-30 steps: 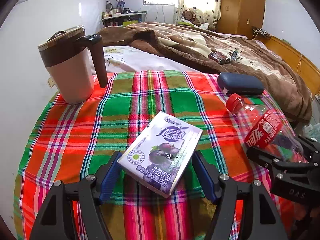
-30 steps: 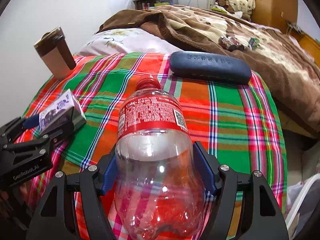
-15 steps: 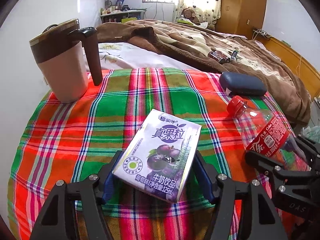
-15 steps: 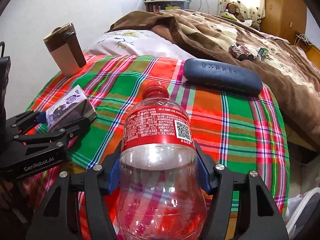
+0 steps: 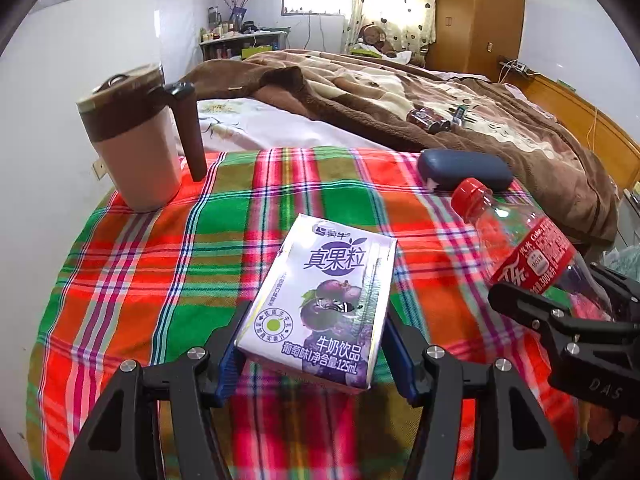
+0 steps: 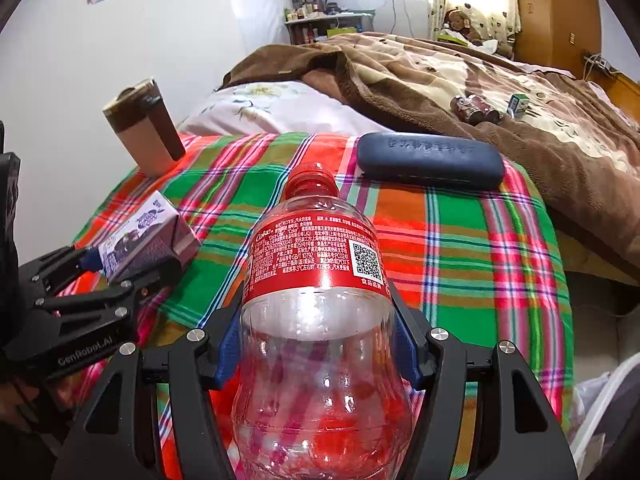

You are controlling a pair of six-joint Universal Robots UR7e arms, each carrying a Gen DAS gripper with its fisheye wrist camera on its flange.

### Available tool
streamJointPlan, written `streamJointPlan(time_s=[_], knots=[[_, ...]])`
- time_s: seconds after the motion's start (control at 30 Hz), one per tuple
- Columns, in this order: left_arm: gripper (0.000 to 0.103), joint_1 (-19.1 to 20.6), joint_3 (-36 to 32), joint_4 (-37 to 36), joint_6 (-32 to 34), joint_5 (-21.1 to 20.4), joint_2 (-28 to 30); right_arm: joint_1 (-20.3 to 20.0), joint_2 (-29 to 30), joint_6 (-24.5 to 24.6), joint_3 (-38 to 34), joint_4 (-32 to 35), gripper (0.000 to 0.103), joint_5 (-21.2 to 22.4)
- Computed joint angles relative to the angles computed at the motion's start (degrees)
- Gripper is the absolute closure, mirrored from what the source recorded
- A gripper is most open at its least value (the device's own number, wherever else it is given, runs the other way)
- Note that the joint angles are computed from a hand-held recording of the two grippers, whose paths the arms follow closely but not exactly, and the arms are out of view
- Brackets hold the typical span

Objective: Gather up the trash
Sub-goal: 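Carry the bottle and carton over the wastebasket and open both tools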

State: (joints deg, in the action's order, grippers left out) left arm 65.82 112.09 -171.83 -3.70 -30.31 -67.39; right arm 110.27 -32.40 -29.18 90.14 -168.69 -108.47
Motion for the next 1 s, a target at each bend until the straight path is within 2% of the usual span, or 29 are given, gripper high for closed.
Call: streamJointPlan(time_s=[0.33, 0.73, 1.0], knots=[[0.042, -6.8, 4.1, 1.9, -4.6, 2.3, -2.0, -0.7, -6.0, 0.6, 5.7, -2.1, 0.04, 1.8], [0.042, -16.9, 8.3, 6.0, -11.9, 7.1, -3.4, -2.1, -14.1, -0.1, 13.4, -6.6, 0.04, 4.5], [0.042, -22.1, 8.7, 8.7, -16.0, 8.4, -1.4, -4.0, -19.7, -1.0, 17.8, -8.6, 0.04, 6.0]])
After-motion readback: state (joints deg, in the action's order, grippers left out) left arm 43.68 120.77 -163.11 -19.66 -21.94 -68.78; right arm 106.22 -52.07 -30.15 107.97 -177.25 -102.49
